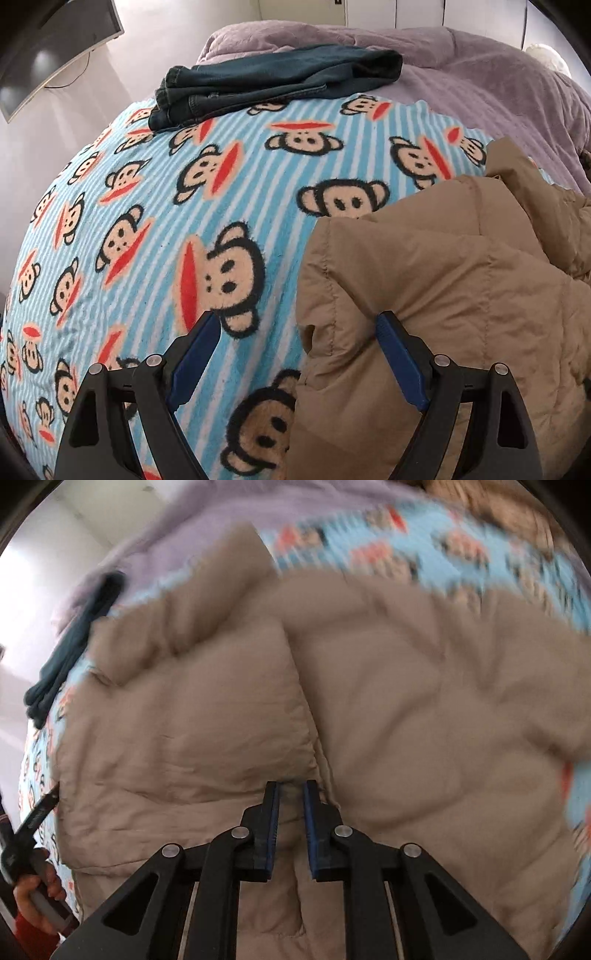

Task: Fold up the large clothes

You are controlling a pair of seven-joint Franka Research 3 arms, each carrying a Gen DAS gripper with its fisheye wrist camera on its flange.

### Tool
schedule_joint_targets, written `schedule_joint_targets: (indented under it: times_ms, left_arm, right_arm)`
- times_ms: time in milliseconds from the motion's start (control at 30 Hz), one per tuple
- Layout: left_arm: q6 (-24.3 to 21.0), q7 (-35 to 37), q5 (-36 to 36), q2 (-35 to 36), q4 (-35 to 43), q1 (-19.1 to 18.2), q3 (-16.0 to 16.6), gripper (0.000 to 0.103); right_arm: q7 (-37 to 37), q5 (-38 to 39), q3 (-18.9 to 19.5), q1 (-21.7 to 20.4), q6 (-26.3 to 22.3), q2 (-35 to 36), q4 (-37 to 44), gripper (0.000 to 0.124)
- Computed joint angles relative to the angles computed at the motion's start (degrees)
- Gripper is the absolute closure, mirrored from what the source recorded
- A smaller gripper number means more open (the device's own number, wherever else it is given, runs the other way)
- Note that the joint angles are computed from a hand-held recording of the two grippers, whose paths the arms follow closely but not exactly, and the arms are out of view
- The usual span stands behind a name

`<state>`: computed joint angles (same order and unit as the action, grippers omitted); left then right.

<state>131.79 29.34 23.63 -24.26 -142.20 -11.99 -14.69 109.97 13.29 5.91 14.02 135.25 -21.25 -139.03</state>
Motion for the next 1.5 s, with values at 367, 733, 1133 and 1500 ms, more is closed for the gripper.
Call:
schedule_joint_targets:
  times_ms: [367, 733, 1133, 1500]
  left_arm:
    - [-10.56, 7.05, -7.35, -6.45, 4.69, -5.94, -1.11, 0.016]
    - [-13.17, 6.92, -14.15, 2.81, 15.49, -13.52, -6.07, 0.016]
    - [-16.18, -2.07, -10.72, 17.0, 29.5, -19.2, -9.94, 0.016]
    - [-20.94, -5.76, -4.85, 26.45, 39.67, -23.39, -9.97, 0.0]
  right_arm:
    - [-2.97, 4.25, -2.82, -0.84, -6.51, -6.77, -0.54, 0.096]
    - [-4.89, 6.4, -7.01, -8.05, -15.69, -23.84, -9.84, 0.067]
    - [-13.05, 6.86, -13.42, -17.92, -20.78, -26.9, -9.7, 0.044]
    - [-19.15, 6.85, -17.37, -26.43, -19.33, -18.86, -5.5, 0.041]
